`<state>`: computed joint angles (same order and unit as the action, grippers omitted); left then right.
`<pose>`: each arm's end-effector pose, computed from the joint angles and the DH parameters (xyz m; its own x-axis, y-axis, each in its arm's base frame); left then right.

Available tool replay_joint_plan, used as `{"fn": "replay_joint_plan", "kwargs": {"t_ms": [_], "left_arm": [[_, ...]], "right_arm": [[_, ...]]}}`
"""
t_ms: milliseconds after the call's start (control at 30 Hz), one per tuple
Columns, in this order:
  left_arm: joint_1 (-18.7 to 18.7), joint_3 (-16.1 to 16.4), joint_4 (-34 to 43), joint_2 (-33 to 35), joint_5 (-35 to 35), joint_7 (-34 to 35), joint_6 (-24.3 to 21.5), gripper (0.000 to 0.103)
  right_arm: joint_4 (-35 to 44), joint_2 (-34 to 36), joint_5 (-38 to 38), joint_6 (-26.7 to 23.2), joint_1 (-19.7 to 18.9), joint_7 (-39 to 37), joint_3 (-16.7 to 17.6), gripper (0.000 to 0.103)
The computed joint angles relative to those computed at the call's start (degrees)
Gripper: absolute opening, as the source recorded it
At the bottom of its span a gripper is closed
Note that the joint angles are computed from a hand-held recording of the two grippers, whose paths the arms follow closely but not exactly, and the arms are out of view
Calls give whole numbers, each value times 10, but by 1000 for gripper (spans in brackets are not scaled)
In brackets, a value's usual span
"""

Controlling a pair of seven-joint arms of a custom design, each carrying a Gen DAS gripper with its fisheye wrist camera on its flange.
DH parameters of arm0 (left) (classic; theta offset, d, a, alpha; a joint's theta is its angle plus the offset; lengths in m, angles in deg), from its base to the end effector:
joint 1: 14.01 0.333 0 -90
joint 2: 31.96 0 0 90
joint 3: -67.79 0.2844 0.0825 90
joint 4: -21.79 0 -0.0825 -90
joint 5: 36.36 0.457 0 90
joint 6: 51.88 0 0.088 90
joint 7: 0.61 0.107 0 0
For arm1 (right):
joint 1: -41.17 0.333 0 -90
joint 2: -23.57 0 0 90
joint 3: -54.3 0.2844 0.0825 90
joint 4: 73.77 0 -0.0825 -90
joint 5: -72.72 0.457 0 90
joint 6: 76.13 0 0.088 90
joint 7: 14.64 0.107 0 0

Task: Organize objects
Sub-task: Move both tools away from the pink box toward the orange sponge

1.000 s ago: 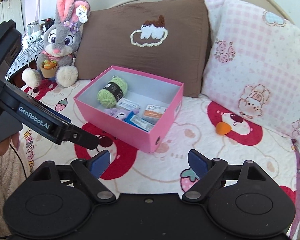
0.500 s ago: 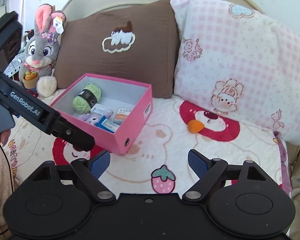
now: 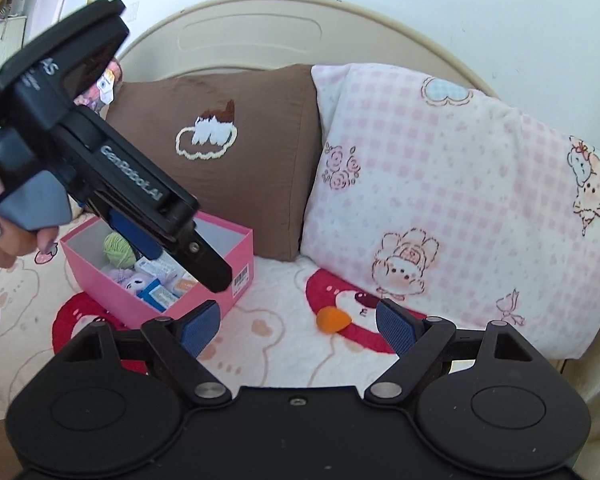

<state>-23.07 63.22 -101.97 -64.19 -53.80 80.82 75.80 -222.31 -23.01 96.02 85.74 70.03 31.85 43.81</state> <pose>0.4937 -0.1368 0.6534 -0.0830 -0.9366 0.3405 -0.8445 -0.1154 -0.5230 0.4403 0.1167 0.5842 0.6077 -0.7824 0.1359 -0.2956 -0.3818 -0.8757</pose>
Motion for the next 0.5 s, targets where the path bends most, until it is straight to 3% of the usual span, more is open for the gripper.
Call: {"fn": "replay_joint_plan", "kwargs": {"t_ms": [200, 333, 400, 500], "left_arm": [[-2, -4, 29, 55, -7, -3, 34, 97], [2, -9, 60, 98, -1, -2, 36, 97], [2, -8, 70, 115, -10, 4, 42, 97], [10, -20, 71, 137, 2, -9, 93, 97]], "right_arm": [[35, 59, 20, 15, 13, -21, -23, 88], [68, 119, 0, 21, -44, 36, 25, 89], [87, 144, -4, 13, -56, 60, 31, 89], [107, 179, -15, 12, -76, 90, 47, 89]]}}
